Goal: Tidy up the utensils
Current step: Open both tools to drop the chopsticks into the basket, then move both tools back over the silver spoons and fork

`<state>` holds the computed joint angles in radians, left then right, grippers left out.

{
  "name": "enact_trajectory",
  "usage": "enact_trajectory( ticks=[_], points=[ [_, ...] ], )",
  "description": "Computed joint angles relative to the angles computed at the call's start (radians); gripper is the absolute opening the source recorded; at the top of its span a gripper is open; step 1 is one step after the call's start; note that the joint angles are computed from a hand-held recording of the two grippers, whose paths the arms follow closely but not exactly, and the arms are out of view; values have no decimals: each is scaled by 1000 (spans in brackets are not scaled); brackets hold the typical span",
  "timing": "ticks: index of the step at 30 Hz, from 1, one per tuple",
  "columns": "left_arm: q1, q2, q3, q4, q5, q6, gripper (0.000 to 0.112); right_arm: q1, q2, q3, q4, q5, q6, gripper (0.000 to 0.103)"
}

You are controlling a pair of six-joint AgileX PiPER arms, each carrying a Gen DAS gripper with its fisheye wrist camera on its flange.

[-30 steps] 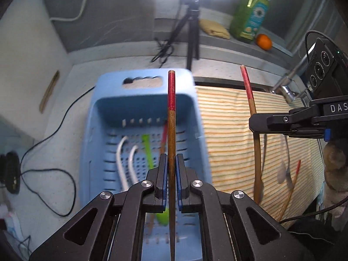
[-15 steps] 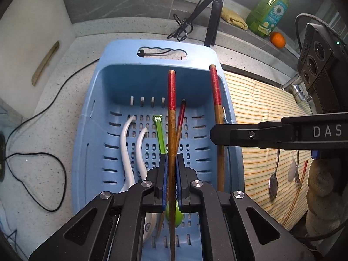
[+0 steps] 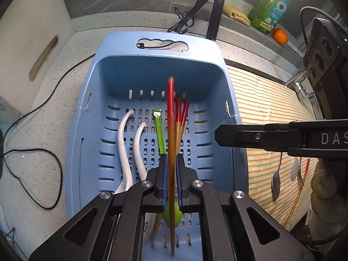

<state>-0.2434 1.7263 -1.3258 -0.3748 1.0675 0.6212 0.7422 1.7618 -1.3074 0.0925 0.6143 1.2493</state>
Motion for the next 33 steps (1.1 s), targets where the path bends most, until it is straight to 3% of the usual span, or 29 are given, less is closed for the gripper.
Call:
enact_trajectory(
  ticks=[8,17,27,33],
  points=[
    [-8,-72,48,0,-27,0,10,35,-87,58,-80,7,84,12],
    [-62,-188,132,-29,-42,-14,10,101,-325,258,-244,19,293,17],
    [-215,-339,264,-48,-73,-87,19,276,-690,482,-464,214,636,28],
    [-372,-409,328,-9,-119,-225,30,368,-899,584,-489,369,728,28]
  ],
)
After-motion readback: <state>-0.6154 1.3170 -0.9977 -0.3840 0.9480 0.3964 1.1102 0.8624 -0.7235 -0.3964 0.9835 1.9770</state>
